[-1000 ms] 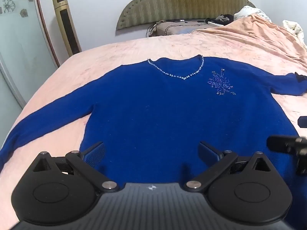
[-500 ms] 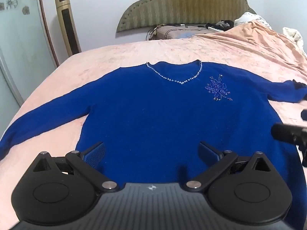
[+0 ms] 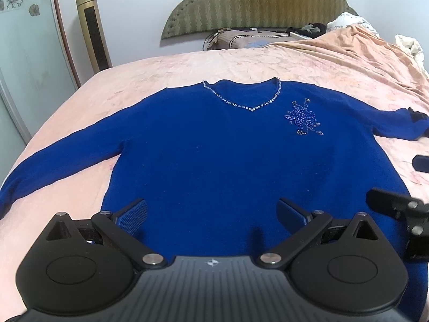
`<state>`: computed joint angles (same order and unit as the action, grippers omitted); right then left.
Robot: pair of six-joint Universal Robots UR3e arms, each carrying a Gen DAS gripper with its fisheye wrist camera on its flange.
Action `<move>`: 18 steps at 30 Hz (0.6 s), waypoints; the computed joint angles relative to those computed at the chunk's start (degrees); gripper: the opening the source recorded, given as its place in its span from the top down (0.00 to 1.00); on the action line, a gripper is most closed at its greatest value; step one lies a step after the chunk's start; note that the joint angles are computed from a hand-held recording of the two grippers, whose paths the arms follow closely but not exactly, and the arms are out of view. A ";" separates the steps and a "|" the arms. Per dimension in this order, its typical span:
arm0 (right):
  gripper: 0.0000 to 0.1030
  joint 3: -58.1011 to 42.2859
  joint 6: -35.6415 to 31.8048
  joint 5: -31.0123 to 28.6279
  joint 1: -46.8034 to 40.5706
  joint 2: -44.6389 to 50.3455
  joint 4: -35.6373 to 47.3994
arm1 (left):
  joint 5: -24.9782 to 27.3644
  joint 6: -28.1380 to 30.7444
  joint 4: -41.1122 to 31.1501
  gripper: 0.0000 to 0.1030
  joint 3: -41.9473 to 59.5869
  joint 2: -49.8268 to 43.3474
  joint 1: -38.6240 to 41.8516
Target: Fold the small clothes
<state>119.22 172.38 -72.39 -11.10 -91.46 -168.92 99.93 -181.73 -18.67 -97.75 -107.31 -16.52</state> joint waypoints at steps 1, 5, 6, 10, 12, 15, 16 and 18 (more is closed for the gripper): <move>0.00 -0.08 -0.21 0.51 -0.10 0.04 0.46 | -0.01 0.10 0.05 0.00 -0.04 0.06 -0.04; 0.00 -0.41 -0.71 1.00 0.12 0.14 1.72 | 1.11 0.22 -0.12 0.00 0.40 0.06 -0.61; 0.00 -0.31 -0.78 0.71 0.26 -0.01 1.49 | 1.71 0.07 -0.07 0.00 0.56 -0.03 -0.88; 0.00 0.56 -1.20 0.52 -0.12 -1.19 0.87 | 3.26 -0.40 -0.28 0.00 1.29 -0.90 -1.01; 0.00 0.96 -1.30 0.72 -0.37 -1.66 0.90 | 3.60 -0.95 -0.71 0.00 1.48 -1.20 -0.98; 0.00 1.00 -0.91 1.08 -0.75 -1.80 1.66 | 3.75 -1.10 -0.88 0.00 1.47 -1.44 -0.95; 0.00 0.70 -0.74 1.14 -0.75 -1.53 2.09 | 4.03 -1.04 -1.02 0.00 1.69 -1.71 -1.10; 0.00 0.46 -0.54 1.29 -0.71 -1.20 2.42 | 4.66 -0.95 -1.41 0.00 2.23 -2.24 -1.35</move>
<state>119.68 171.84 -71.10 -11.81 -92.65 -166.50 104.59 -182.68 -20.08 -95.52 -109.55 -17.87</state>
